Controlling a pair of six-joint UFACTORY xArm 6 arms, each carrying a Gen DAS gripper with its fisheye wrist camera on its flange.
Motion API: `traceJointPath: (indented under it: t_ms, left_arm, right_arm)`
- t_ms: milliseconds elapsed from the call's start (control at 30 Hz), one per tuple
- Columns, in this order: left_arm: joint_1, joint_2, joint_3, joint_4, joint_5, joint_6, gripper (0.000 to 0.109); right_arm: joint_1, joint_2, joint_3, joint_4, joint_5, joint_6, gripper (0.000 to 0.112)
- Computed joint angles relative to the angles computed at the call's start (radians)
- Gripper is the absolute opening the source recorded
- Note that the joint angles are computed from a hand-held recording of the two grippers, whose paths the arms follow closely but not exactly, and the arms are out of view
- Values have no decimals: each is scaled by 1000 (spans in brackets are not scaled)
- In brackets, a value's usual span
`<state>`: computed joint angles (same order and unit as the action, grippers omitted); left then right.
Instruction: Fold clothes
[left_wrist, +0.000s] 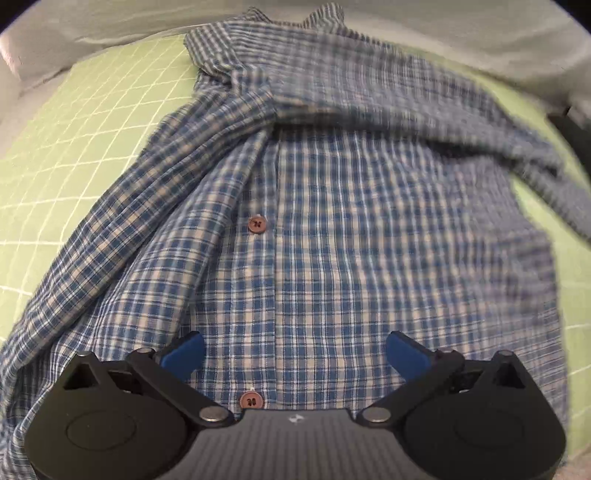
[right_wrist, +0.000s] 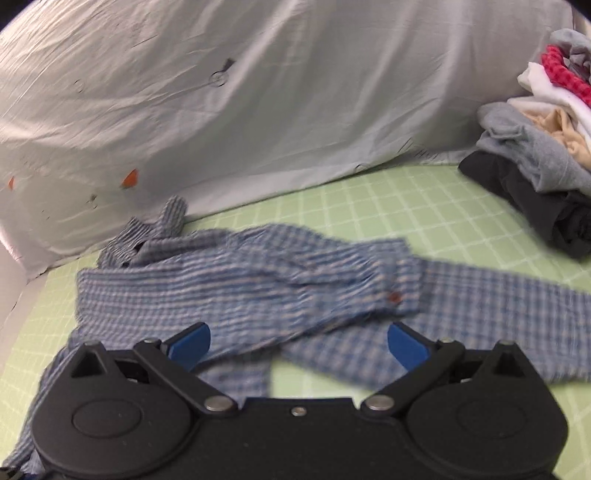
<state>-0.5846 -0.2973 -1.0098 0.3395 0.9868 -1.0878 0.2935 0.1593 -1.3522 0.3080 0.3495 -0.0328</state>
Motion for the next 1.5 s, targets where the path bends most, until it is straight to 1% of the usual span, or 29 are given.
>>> traceJointPath:
  t_ms: [100, 167, 233, 333, 400, 467, 533, 600, 667, 767, 800, 833, 867, 933, 967, 1000, 1067, 1100, 1133, 1167, 1200, 1233, 1267, 1300, 1367, 1433, 1500]
  left_arm:
    - [10, -134, 81, 70, -24, -41, 103]
    - [10, -223, 112, 115, 5, -47, 103]
    - [35, -329, 162, 133, 42, -11, 103]
    - [111, -481, 239, 137, 88, 78, 103]
    - [199, -569, 285, 106, 107, 170, 103]
    - [308, -660, 340, 55, 106, 271, 103]
    - [445, -737, 389, -26, 93, 403, 103]
    - [599, -789, 426, -140, 76, 575, 103]
    - [752, -817, 445, -265, 70, 770, 103]
    - [899, -807, 450, -374, 66, 965, 103]
    - [938, -801, 448, -410, 65, 1021, 103]
    - [968, -801, 448, -443, 69, 1068, 103]
    - [995, -801, 448, -475, 74, 1113, 103]
    - [1023, -809, 456, -506, 82, 1176, 103]
    - [1036, -813, 460, -520, 86, 1205, 103]
    - [1049, -817, 465, -534, 90, 1235, 103]
    - [1078, -826, 470, -559, 103, 1279, 103]
    - [1094, -832, 472, -571, 113, 1291, 103]
    - [1111, -838, 473, -582, 123, 1303, 103]
    - [1124, -841, 473, -590, 129, 1310, 103]
    - [1129, -843, 472, -591, 130, 1308, 103]
    - [1132, -845, 472, -591, 131, 1305, 103]
    - [1129, -847, 472, -589, 128, 1294, 103]
    - [1123, -850, 472, -585, 125, 1279, 103]
    - [1100, -856, 475, -567, 111, 1234, 103]
    - [1074, -861, 476, -543, 97, 1176, 103]
    - [1037, -869, 477, -504, 87, 1099, 103]
  right_arm:
    - [51, -50, 47, -38, 8, 57, 103]
    - [91, -74, 64, -49, 22, 80, 103]
    - [138, -88, 71, -85, 31, 141, 103]
    - [220, -86, 61, -190, 42, 306, 103]
    - [281, -70, 30, -271, 67, 433, 103]
    - [347, -50, -8, -362, 99, 568, 103]
    - [413, -21, -47, -421, 124, 664, 103]
    - [477, 13, -82, -463, 139, 738, 102]
    - [538, 53, -122, -510, 156, 825, 95]
    - [610, 101, -169, -522, 161, 906, 85]
    - [631, 115, -187, -523, 178, 923, 79]
    - [652, 133, -215, -524, 215, 937, 72]
    - [671, 150, -243, -524, 255, 947, 69]
    - [698, 168, -266, -513, 292, 958, 58]
    - [706, 174, -268, -502, 293, 961, 56]
    - [712, 177, -264, -486, 283, 960, 51]
    - [719, 190, -270, -455, 279, 947, 40]
    - [720, 198, -274, -434, 275, 938, 32]
    - [718, 203, -274, -408, 267, 928, 23]
    - [715, 207, -272, -390, 256, 925, 18]
    - [714, 210, -268, -383, 241, 929, 9]
    - [712, 205, -254, -378, 220, 932, 4]
    - [707, 189, -226, -369, 186, 931, 4]
    - [702, 164, -183, -342, 131, 920, 3]
    - [694, 105, -81, -240, -6, 859, 3]
    - [694, 42, 16, -69, -134, 732, 2]
    - [696, -28, 98, 135, -218, 565, 2]
